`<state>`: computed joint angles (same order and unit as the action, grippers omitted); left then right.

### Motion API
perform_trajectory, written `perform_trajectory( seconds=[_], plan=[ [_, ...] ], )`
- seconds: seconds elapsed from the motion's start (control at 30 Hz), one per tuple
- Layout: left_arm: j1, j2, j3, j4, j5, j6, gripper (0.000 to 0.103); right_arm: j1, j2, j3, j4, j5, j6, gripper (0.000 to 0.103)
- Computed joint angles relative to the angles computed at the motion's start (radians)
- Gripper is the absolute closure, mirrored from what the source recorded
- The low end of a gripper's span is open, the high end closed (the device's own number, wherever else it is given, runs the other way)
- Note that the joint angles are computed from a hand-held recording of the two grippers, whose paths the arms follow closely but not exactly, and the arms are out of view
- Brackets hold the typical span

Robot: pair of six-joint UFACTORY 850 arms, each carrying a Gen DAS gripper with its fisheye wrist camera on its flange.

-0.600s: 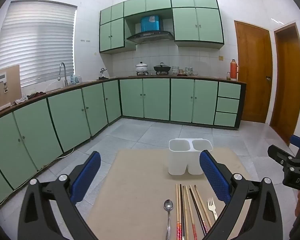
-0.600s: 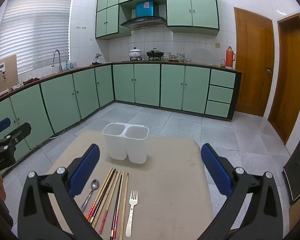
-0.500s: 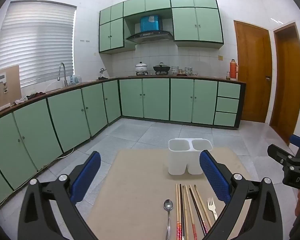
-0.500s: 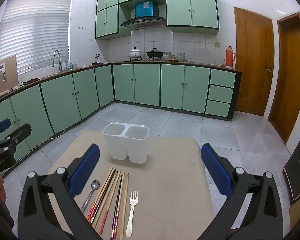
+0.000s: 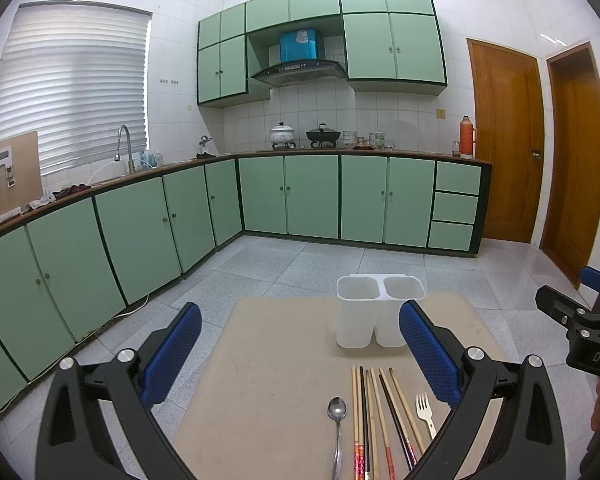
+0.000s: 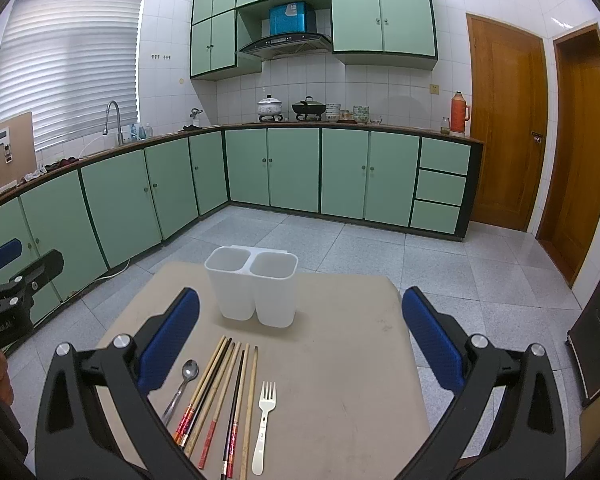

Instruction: Organize utensils

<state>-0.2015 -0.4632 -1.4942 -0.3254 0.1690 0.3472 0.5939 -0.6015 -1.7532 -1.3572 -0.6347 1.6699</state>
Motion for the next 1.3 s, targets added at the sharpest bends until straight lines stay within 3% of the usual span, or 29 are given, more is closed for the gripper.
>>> perform_trajectory(
  seconds=[1.3],
  plan=[
    [0.0, 0.0, -0.002, -0.021, -0.004, 0.021, 0.006, -0.001, -0.004, -0.006, 0.007, 0.001, -0.006, 0.005]
  ],
)
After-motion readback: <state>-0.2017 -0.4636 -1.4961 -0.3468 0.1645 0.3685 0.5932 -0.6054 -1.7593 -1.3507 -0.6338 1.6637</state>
